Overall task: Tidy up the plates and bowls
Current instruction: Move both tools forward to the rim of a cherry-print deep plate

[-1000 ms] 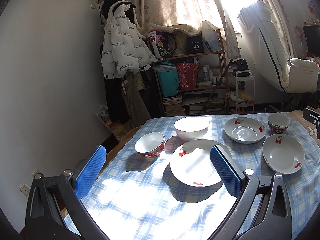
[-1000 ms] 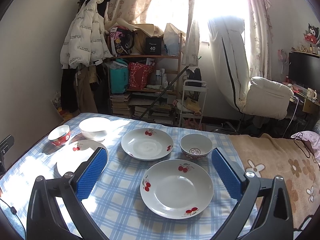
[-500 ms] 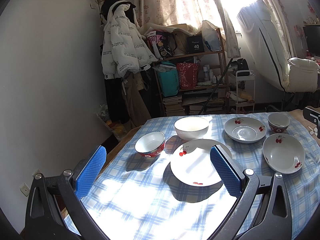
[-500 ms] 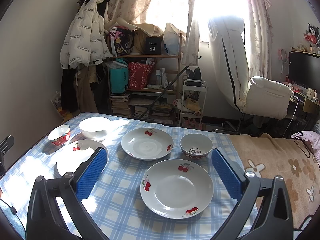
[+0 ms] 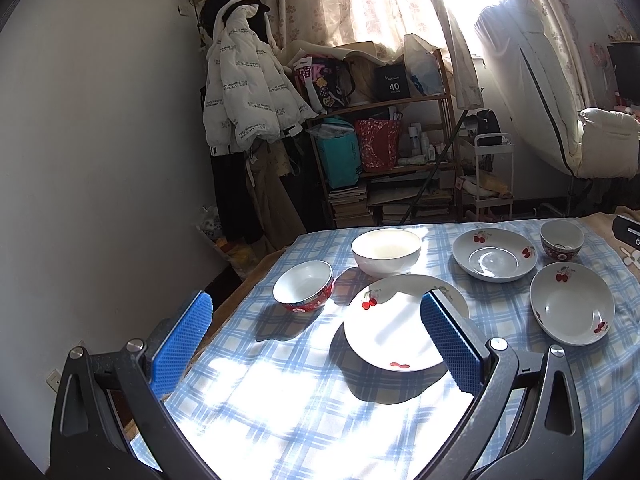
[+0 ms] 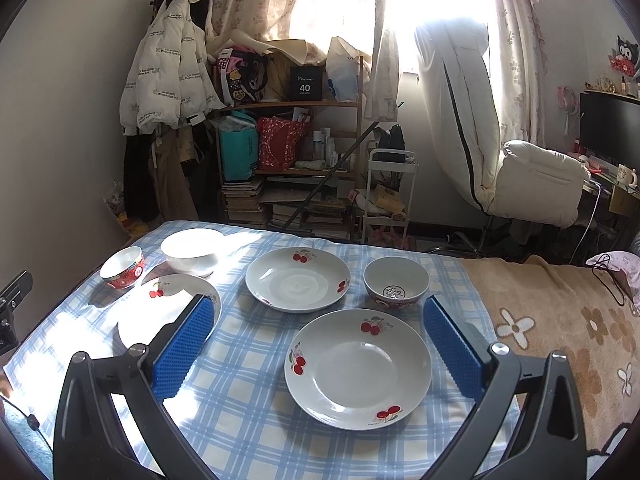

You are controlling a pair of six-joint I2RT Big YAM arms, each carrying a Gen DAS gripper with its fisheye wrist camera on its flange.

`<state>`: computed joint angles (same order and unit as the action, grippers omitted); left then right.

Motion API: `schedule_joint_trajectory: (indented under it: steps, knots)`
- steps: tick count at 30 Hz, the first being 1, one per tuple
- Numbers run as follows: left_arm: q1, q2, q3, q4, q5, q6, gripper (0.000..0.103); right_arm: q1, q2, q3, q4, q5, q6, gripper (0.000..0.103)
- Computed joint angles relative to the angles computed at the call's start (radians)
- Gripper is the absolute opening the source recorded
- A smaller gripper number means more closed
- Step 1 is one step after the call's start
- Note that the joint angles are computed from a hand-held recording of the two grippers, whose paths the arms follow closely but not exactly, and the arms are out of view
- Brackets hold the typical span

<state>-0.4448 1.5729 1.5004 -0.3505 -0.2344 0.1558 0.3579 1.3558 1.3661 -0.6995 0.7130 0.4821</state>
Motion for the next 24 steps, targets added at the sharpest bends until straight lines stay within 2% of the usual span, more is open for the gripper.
schedule_joint_trajectory:
  steps: [5, 10, 13, 18, 24]
  knots:
    - [0.013, 0.053, 0.091, -0.105, 0.018, -0.035, 0.102, -0.021, 0.024, 0.053, -0.045, -0.052, -0.005, 0.103]
    - [0.028, 0.114, 0.2, -0.205, 0.023, -0.069, 0.102, -0.032, 0.064, 0.115, -0.055, -0.098, -0.066, 0.103]
    - [0.031, 0.154, 0.269, -0.258, 0.013, -0.068, 0.102, -0.035, 0.1, 0.163, -0.07, -0.129, -0.102, 0.103]
    - [0.038, 0.252, 0.44, -0.404, 0.049, -0.065, 0.102, -0.042, 0.161, 0.234, -0.059, -0.176, -0.153, 0.103]
    - [0.036, 0.369, 0.618, -0.513, 0.032, -0.048, 0.102, -0.054, 0.256, 0.351, -0.078, -0.215, -0.18, 0.103]
